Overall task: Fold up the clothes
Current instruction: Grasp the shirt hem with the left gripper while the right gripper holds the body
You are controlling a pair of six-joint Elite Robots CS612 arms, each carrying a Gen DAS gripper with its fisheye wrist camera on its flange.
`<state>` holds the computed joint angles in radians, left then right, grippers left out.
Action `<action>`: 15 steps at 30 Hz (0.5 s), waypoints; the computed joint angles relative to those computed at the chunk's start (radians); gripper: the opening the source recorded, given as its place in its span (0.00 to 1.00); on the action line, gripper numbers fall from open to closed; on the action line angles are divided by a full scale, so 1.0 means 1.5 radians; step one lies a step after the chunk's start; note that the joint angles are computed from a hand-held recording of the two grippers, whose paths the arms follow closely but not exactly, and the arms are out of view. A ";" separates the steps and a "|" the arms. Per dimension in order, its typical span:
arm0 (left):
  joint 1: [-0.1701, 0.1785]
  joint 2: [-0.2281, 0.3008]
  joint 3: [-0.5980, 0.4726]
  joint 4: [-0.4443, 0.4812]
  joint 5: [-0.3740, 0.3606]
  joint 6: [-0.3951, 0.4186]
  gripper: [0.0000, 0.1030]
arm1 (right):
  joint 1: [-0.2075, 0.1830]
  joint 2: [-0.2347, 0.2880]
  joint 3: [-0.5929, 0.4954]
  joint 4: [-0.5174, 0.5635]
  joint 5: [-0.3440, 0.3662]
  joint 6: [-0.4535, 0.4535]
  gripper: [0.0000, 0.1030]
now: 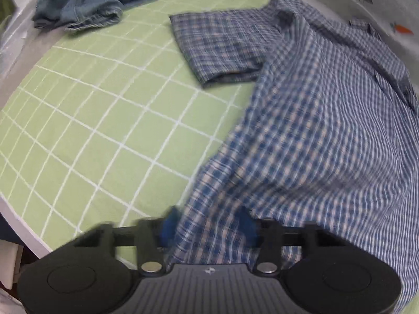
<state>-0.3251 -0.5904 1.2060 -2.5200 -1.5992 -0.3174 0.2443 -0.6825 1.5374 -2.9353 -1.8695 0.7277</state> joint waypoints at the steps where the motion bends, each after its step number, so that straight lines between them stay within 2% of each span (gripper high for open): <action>1: 0.001 0.000 0.000 -0.007 0.000 -0.005 0.01 | 0.001 -0.002 -0.001 0.006 -0.003 -0.019 0.04; 4: 0.003 -0.002 0.000 -0.031 0.005 -0.020 0.01 | 0.006 -0.009 -0.009 0.012 -0.029 -0.042 0.03; 6: 0.006 -0.004 -0.002 -0.057 0.018 -0.028 0.01 | 0.010 -0.008 -0.030 0.017 -0.068 -0.057 0.03; 9: 0.012 0.002 -0.019 -0.063 0.028 -0.042 0.01 | 0.016 0.015 -0.086 -0.013 -0.112 -0.109 0.03; 11: 0.014 0.007 -0.030 -0.048 0.033 -0.045 0.01 | 0.018 0.044 -0.138 -0.030 -0.092 -0.149 0.04; 14: 0.017 0.011 -0.035 -0.030 0.021 -0.053 0.02 | 0.015 0.078 -0.199 0.007 -0.007 -0.198 0.28; 15: 0.017 0.011 -0.035 -0.027 0.018 -0.054 0.02 | 0.013 0.086 -0.214 0.027 0.027 -0.206 0.28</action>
